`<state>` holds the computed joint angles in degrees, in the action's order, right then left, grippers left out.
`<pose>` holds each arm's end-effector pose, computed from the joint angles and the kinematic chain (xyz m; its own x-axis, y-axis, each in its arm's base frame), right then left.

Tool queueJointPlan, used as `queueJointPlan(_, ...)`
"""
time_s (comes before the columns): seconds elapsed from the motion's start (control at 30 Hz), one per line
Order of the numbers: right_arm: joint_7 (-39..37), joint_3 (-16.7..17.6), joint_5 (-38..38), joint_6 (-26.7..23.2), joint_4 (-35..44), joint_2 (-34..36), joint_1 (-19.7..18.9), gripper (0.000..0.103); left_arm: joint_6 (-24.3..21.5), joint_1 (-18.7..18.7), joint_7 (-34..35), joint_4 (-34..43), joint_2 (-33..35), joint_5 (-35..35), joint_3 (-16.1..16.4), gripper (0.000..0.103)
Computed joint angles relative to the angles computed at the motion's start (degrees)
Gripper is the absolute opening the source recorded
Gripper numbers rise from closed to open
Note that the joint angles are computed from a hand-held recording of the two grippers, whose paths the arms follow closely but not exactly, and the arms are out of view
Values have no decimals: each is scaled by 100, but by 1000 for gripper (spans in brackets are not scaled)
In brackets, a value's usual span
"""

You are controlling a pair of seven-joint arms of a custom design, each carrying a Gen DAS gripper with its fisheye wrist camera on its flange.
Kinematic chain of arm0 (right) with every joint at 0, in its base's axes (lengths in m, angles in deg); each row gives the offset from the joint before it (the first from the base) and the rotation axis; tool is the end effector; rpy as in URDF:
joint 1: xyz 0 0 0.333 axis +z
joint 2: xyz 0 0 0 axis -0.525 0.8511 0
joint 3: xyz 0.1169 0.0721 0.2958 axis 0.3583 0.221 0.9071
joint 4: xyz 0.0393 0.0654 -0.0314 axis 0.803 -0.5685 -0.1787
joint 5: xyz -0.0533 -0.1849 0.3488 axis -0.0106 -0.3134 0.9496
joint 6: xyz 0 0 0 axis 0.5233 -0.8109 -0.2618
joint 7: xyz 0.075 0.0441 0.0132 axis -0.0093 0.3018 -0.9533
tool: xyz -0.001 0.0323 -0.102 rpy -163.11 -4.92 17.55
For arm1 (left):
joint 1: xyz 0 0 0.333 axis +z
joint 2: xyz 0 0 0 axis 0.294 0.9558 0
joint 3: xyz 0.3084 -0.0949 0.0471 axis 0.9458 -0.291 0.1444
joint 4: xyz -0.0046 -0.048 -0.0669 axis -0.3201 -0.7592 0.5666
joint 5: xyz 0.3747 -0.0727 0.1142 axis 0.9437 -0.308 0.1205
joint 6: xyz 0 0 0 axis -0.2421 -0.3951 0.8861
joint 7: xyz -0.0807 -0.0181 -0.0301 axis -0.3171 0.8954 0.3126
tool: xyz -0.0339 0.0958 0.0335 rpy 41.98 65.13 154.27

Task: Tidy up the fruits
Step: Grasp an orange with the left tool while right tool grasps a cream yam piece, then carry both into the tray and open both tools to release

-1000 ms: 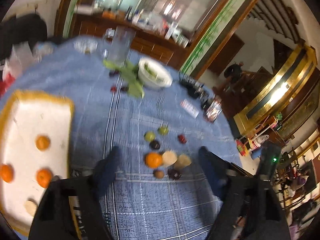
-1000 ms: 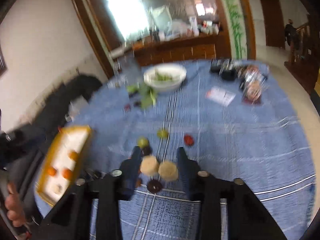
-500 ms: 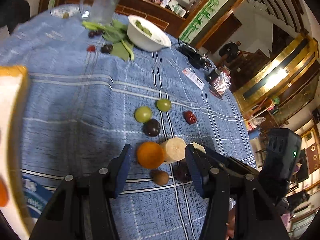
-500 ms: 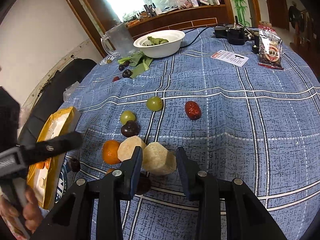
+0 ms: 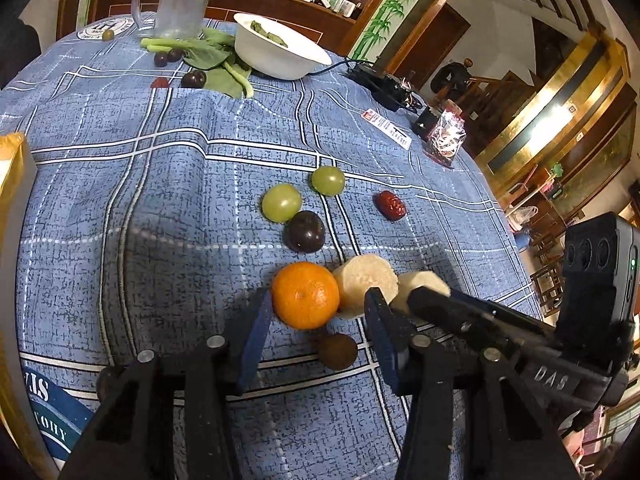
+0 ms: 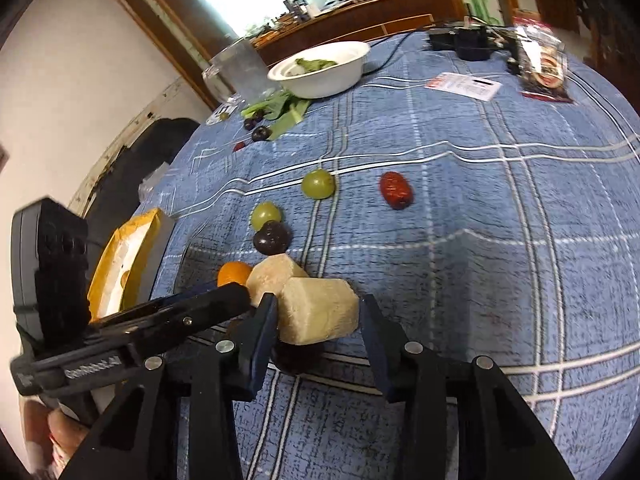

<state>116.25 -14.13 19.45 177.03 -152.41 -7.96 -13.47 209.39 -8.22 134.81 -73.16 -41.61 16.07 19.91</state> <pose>0.5779 0.3153 0.4136 -0.0080 -0.8845 -0.4665 -0.8011 0.2849 -0.5264 0.6472 -0.4609 0.4181 -0.3914 -0.8191 0.4194 -0.8480 0.1441 -0.5100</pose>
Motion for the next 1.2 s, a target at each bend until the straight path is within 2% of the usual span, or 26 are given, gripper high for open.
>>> queueJointPlan(0.03, 66, -59, -12, 37, -30, -17, 35, 43, -4, 9, -4, 13, 10, -15, -5, 46)
queueJointPlan(0.07, 59, -8, 48, 97, -65, -28, -28, 41, -20, 1, -24, 51, 32, -15, 4, 46)
queueJointPlan(0.23, -94, 267, 252, 230, -141, -24, -299, 41, -22, -173, -325, 325, 202, 191, 207, 53)
queueJointPlan(0.3, -91, 191, 186, 220, -133, -24, -228, 41, 118, -252, -322, 292, 192, 365, 282, 46)
queueJointPlan(0.37, -50, 105, 109, 236, -138, -35, -144, 41, 233, -438, -475, 182, 99, 653, 500, 32)
queueJointPlan(0.4, -21, 58, 67, 243, -135, -37, -98, 41, 275, -616, -693, 120, 29, 940, 729, 30)
queueJointPlan(0.47, 209, -270, -168, 303, -168, -87, 198, 41, 328, -569, -733, -18, -70, 1002, 665, 30)
queueJointPlan(0.6, 868, -1083, -876, 491, -249, -185, 895, 41, 733, -428, -865, -719, -530, 977, 572, 30)
queueJointPlan(0.7, 997, -937, -976, 625, -304, -198, 748, 41, 1065, -370, -975, -1378, -984, 1014, 609, 30)
queueJointPlan(0.8, 1092, -939, -1102, 597, -278, -186, 756, 41, 1316, -312, -1172, -2018, -1406, 1025, 656, 30)
queueJointPlan(0.93, 1272, -1120, -1364, 698, -257, -190, 944, 41, 1639, -178, -1495, -2897, -2016, 970, 689, 30)
queueJointPlan(1.0, 1499, -1451, -1548, 741, -263, -229, 1265, 41, 1837, -160, -1694, -3249, -2283, 1050, 771, 30)
queueJointPlan(1.03, 1550, -1473, -1601, 793, -259, -257, 1304, 41, 1914, -186, -1843, -3405, -2410, 1153, 859, 30)
queueJointPlan(1.1, 1571, -1341, -1619, 868, -239, -302, 1246, 41, 2087, -373, -2410, -3749, -2705, 1631, 1237, 30)
queueJointPlan(1.2, 1268, -482, -1379, 922, -92, -261, 652, 41, 2248, -474, -3199, -4145, -3057, 2396, 1605, 30)
